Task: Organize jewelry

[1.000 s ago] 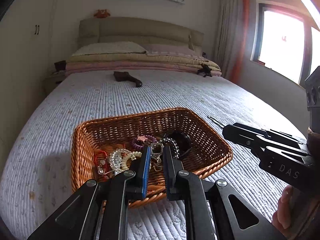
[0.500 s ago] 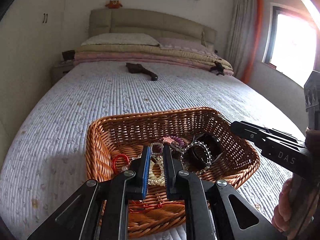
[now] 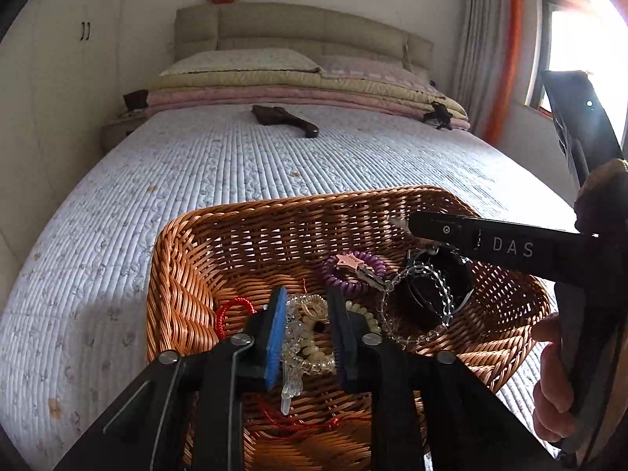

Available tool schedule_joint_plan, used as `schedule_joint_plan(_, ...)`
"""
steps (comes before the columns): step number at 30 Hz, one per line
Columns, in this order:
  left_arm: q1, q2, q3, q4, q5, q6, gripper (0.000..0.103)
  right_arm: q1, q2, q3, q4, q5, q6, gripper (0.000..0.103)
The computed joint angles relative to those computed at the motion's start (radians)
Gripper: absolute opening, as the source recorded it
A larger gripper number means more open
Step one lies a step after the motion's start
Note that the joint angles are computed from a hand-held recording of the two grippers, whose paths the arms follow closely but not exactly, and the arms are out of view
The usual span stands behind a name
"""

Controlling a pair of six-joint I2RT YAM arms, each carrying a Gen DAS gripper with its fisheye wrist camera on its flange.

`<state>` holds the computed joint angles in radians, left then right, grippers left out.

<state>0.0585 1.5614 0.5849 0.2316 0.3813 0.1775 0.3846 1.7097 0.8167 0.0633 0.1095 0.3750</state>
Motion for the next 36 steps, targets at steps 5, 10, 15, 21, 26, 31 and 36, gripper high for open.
schedule_joint_plan(5, -0.006, -0.070, -0.049, 0.031, 0.004, -0.005, 0.043, 0.019, -0.069, -0.058, 0.017, 0.047, -0.010, 0.042)
schedule_joint_plan(10, 0.019, -0.184, -0.104, 0.016, 0.079, -0.018, 0.049, 0.104, -0.276, -0.217, 0.042, 0.193, -0.006, 0.068)
schedule_joint_plan(15, 0.002, -0.409, -0.215, -0.025, 0.044, -0.030, 0.053, 0.310, -0.543, -0.375, -0.050, 0.464, 0.053, 0.072)
schedule_joint_plan(21, -0.030, -0.775, -0.350, -0.204, -0.055, -0.047, 0.053, 0.679, -0.669, -0.423, -0.339, 0.878, 0.359, 0.081)
schedule_joint_plan(26, -0.109, -1.080, -0.453, -0.367, -0.196, -0.061, 0.055, 0.869, -0.669, -0.433, -0.603, 1.026, 0.694, 0.083)
schedule_joint_plan(31, -0.235, -1.207, -0.542, -0.376, -0.440, -0.110, 0.055, 0.908, -0.630, -0.474, -0.599, 1.044, 0.794, 0.083)
schedule_joint_plan(36, -0.199, -1.021, -0.580, -0.179, -0.421, -0.112, 0.055, 0.874, -0.695, -0.535, -0.506, 1.013, 0.736, 0.083)
